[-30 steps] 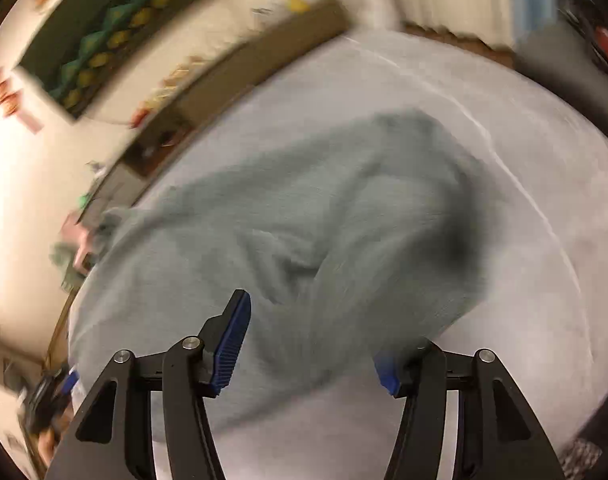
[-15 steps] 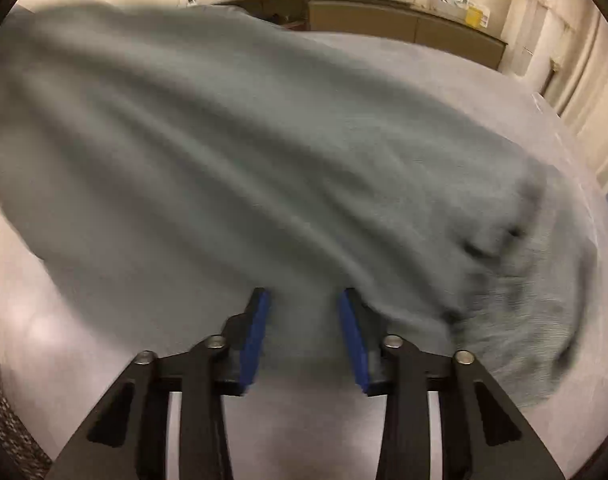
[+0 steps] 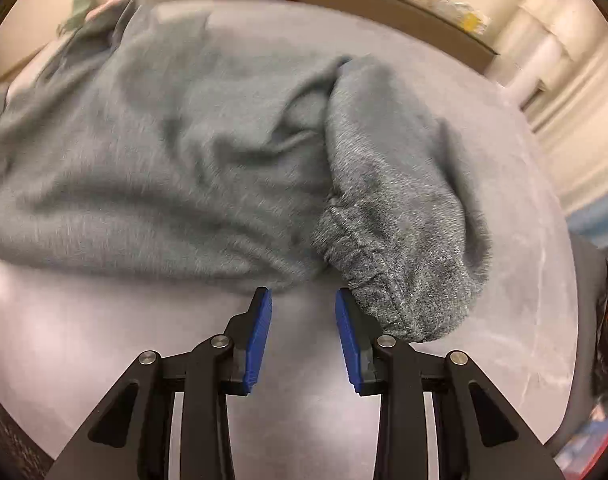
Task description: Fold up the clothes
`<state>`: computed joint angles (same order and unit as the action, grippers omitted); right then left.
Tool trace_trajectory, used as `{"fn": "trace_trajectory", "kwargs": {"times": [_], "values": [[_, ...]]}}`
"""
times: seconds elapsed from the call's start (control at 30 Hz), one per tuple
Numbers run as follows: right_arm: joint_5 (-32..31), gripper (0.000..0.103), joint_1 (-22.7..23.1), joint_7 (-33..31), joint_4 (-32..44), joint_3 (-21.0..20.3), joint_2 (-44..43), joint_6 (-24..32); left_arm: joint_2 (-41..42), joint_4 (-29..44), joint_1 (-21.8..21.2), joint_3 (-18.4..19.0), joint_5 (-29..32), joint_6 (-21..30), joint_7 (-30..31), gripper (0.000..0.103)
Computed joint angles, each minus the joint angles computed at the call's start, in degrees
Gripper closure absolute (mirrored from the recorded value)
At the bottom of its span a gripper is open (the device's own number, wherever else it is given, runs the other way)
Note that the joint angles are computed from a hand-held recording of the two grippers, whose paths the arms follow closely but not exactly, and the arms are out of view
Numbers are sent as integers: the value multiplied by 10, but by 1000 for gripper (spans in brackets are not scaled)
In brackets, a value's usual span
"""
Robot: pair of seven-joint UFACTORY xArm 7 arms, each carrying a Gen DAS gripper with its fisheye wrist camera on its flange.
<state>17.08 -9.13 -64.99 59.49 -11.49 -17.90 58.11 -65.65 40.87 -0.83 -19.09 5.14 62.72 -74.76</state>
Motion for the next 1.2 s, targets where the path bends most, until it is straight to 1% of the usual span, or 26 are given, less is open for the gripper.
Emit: {"fn": "trace_trajectory", "kwargs": {"times": [0.07,0.13,0.17,0.23,0.27,0.3,0.37,0.4,0.43,0.5,0.57,0.6,0.63,0.67,0.73,0.77,0.8,0.87,0.9,0.93,0.97,1.0,1.07,1.13,1.17,1.2], "values": [[36,60,4,14,10,-7,-3,11,20,1,-7,8,3,0,22,52],[68,48,11,25,13,-7,-5,11,37,1,-8,16,7,6,38,52],[84,47,15,31,15,-7,-5,10,43,-1,-10,17,6,5,41,51],[94,45,26,29,16,1,11,-12,66,-6,-13,19,-1,-7,43,48],[94,45,30,27,26,5,34,-23,78,-9,-15,20,-3,-13,43,47],[93,45,34,40,57,14,74,-27,90,-10,-18,21,-5,-19,44,47],[63,45,37,94,133,43,153,-27,105,-4,-16,15,3,-17,41,47],[49,48,30,101,147,48,171,-25,109,2,-13,10,9,-13,38,47],[36,50,22,94,143,49,171,-27,114,7,-11,5,16,-9,35,47],[-5,50,8,76,131,51,159,-29,115,17,-7,-5,30,-2,24,48],[-71,49,-2,48,107,51,128,-30,73,22,-1,-12,42,-2,-4,47],[-103,46,-6,18,84,50,104,-41,53,26,3,-15,48,0,-13,46],[-131,46,-11,-11,68,44,84,-36,37,28,7,-16,51,1,-20,46],[-147,46,-17,-30,66,38,75,-16,25,28,10,-14,53,1,-23,46],[-162,46,-29,-47,66,26,57,11,5,28,17,-12,53,0,-28,45],[-155,46,-31,-53,66,21,44,15,4,26,18,-10,48,-2,-29,45],[-128,46,-29,-58,78,14,33,35,2,23,19,-7,44,-5,-30,45],[-43,45,-14,-57,130,0,28,111,6,17,17,-2,34,-19,-28,45],[-5,39,-5,-47,153,-1,30,141,13,13,13,1,28,-30,-25,45],[32,29,4,-33,174,0,34,164,22,11,8,4,22,-40,-20,45],[65,25,19,-15,190,-1,36,179,29,12,6,5,20,-41,-14,45],[73,24,23,4,186,21,40,169,36,14,5,4,20,-38,-9,45],[47,24,50,58,156,72,52,112,48,17,4,3,20,-31,0,45],[17,24,83,116,147,114,84,63,51,14,5,5,21,-25,3,45],[-4,24,94,136,154,124,107,51,50,11,4,8,21,-23,4,45],[-25,29,101,150,160,128,127,48,45,3,3,13,19,-23,4,45]]}}
